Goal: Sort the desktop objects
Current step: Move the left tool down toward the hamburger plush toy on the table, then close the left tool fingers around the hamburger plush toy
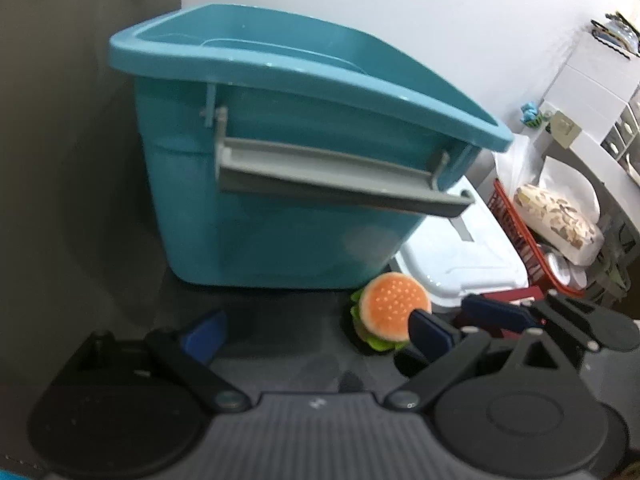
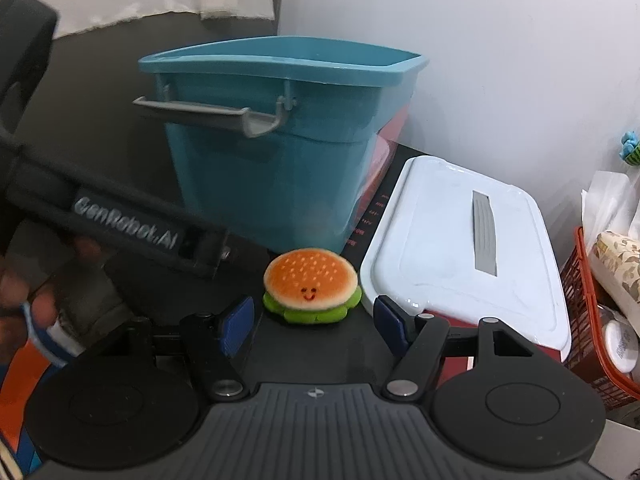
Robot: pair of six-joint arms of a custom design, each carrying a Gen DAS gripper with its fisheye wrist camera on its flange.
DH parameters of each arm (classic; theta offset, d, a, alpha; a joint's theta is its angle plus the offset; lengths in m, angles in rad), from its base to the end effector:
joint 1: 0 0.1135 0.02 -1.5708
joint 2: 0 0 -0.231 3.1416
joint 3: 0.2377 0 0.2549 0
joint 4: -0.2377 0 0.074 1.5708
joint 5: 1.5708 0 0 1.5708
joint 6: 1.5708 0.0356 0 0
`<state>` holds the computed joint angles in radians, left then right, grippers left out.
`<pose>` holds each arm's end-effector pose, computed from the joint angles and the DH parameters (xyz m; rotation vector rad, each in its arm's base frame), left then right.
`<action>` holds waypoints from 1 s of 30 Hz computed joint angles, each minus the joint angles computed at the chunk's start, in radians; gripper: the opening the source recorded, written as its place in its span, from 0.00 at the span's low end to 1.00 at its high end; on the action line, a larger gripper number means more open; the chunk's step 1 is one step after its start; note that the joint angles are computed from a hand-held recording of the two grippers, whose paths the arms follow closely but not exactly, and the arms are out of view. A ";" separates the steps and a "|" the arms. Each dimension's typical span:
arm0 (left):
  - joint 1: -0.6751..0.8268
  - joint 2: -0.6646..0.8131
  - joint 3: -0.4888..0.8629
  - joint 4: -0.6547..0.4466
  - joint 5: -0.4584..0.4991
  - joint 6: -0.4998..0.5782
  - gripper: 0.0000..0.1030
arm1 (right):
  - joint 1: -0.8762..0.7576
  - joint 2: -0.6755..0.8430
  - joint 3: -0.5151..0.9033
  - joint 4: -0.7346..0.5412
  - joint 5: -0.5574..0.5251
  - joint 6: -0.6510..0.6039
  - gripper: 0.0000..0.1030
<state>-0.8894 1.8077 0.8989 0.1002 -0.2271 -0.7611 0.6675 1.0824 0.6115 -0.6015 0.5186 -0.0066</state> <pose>0.2260 -0.2659 0.1009 0.0447 2.4167 -0.5241 0.1757 0.1160 0.1664 -0.6618 2.3948 -0.4173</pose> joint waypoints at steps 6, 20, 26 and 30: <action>0.001 0.003 0.005 -0.005 -0.010 -0.011 0.94 | -0.052 0.060 0.004 0.073 -0.034 -0.015 0.68; 0.014 0.015 0.025 -0.007 -0.005 -0.010 0.94 | -0.075 0.075 0.022 0.065 -0.094 -0.026 0.20; 0.017 0.027 0.038 -0.003 0.002 -0.011 0.94 | -0.043 0.079 0.037 0.055 -0.049 -0.002 0.36; 0.022 0.041 0.047 0.000 0.008 -0.019 0.94 | -0.047 0.107 0.017 0.108 -0.022 -0.029 0.62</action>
